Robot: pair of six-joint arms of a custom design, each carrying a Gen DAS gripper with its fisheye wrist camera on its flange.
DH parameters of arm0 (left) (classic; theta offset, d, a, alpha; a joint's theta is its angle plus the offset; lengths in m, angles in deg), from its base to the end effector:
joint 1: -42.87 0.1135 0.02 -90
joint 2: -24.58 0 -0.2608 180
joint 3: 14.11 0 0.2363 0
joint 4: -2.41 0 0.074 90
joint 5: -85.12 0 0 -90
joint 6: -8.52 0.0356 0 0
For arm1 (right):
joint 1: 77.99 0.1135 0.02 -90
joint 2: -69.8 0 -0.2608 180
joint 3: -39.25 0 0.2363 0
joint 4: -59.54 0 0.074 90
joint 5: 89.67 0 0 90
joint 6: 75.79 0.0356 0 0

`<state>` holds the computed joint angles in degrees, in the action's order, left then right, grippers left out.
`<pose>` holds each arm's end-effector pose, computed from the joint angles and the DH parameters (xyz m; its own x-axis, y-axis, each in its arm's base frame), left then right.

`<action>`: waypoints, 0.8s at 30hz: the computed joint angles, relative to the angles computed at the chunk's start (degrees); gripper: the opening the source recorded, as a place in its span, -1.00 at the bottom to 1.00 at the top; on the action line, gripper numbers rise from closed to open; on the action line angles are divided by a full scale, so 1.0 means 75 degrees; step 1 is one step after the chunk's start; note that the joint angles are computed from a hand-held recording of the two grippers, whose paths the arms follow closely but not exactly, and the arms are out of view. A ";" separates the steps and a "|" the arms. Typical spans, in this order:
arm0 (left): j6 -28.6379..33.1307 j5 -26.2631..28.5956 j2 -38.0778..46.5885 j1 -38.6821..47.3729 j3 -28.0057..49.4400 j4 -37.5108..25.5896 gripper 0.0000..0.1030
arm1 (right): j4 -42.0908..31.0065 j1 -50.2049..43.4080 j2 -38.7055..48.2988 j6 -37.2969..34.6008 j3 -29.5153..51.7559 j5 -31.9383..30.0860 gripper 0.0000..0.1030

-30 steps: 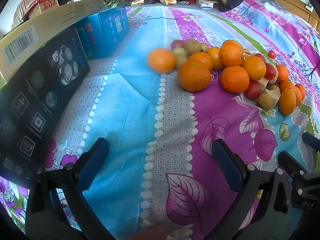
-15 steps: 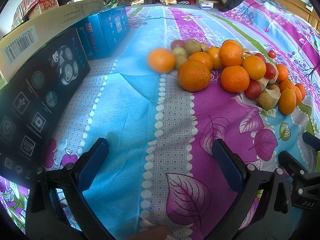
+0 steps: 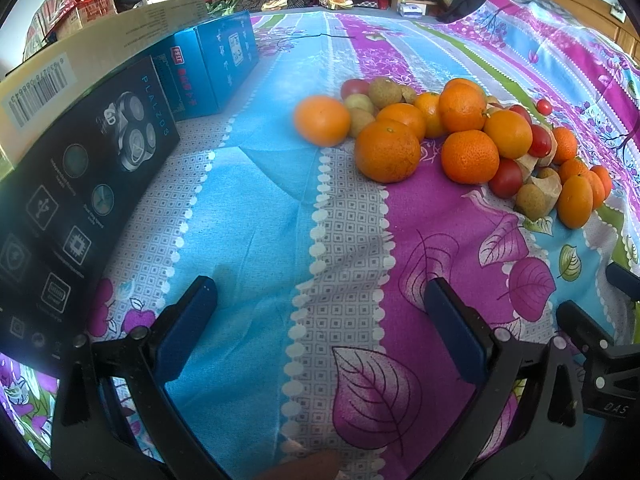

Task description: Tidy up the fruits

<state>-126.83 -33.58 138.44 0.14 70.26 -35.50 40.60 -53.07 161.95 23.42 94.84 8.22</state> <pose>0.2846 -0.2396 0.1385 -0.8036 -0.1072 -0.5855 -0.1594 0.9865 0.0382 0.2573 0.1142 0.1433 -0.7933 -0.1937 -0.5772 -0.2228 0.9746 -0.0210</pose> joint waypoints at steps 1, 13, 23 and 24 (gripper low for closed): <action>-0.0002 -0.0004 0.0002 -0.0003 0.0002 -0.0001 1.00 | 0.0004 -0.0009 -0.0001 -0.0005 -0.0002 -0.0012 1.00; -0.0003 -0.0011 0.0003 -0.0005 -0.0004 -0.0001 1.00 | -0.0007 -0.0033 0.0003 -0.0029 0.0017 -0.0027 1.00; 0.0028 0.0043 -0.0012 0.0028 -0.0082 0.0147 1.00 | 0.0000 -0.0035 -0.0010 -0.0015 0.0007 -0.0054 1.00; 0.0031 0.0025 -0.0024 0.0024 -0.0102 0.0140 1.00 | -0.0013 -0.0045 -0.0021 -0.0021 0.0006 -0.0063 1.00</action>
